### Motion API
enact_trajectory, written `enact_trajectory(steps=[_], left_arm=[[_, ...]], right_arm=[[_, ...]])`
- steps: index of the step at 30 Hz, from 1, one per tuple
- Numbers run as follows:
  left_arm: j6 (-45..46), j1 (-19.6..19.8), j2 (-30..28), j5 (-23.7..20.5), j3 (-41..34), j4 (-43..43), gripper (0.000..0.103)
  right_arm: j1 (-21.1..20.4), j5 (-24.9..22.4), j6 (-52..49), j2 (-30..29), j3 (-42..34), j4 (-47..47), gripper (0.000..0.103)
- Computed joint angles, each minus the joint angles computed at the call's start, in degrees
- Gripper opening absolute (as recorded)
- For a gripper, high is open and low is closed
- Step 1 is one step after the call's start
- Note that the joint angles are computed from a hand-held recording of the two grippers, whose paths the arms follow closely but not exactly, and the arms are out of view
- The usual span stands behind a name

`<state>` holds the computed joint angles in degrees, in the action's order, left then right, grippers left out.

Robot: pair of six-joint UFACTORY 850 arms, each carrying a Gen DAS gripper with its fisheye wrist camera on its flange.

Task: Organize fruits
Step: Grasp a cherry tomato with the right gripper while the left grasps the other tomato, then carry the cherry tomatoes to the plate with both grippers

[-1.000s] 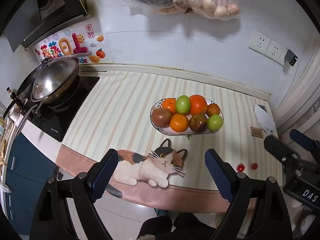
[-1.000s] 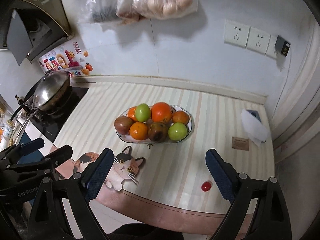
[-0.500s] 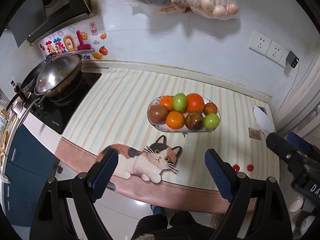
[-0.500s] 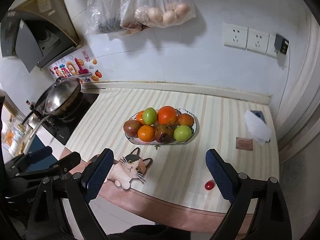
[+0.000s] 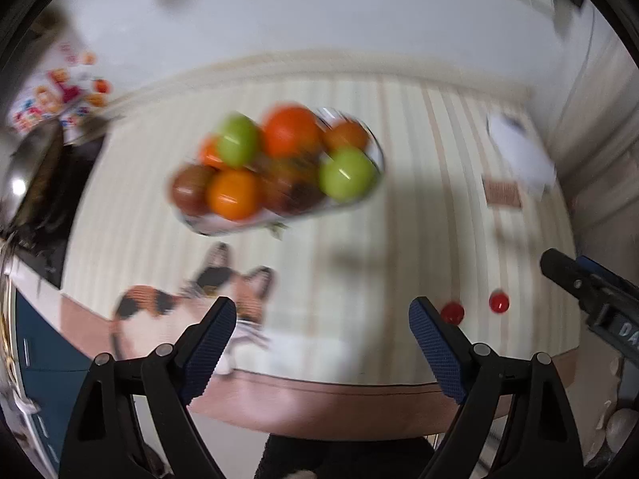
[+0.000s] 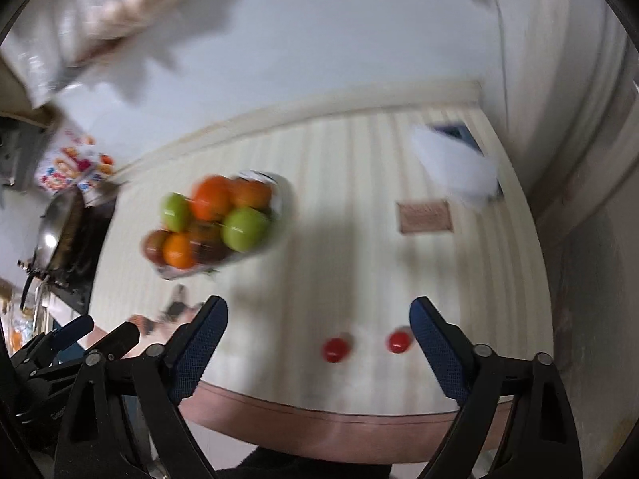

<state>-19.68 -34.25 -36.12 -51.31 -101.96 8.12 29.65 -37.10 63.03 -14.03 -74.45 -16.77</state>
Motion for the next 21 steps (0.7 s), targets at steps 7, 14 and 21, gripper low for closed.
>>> enact_trajectory(steps=[7,14,21], left_arm=[[3.5,-2.2,-9.5,-5.5,-6.5,-4.1,0.088],[5.6,-3.7,-11.0,-5.6,-7.0,-5.8,0.088],[9.8,-5.8,-13.5,-5.7,-9.2,-9.9,0.075]], right_arm=[[-4.8,5.5,-10.9,-3.1,8.1,13.0,0.052],[-4.5,7.1,-13.0,-5.6,10.0,12.6,0.029],[-4.6,6.8,-7.5,-2.6,11.9,7.5,0.029]])
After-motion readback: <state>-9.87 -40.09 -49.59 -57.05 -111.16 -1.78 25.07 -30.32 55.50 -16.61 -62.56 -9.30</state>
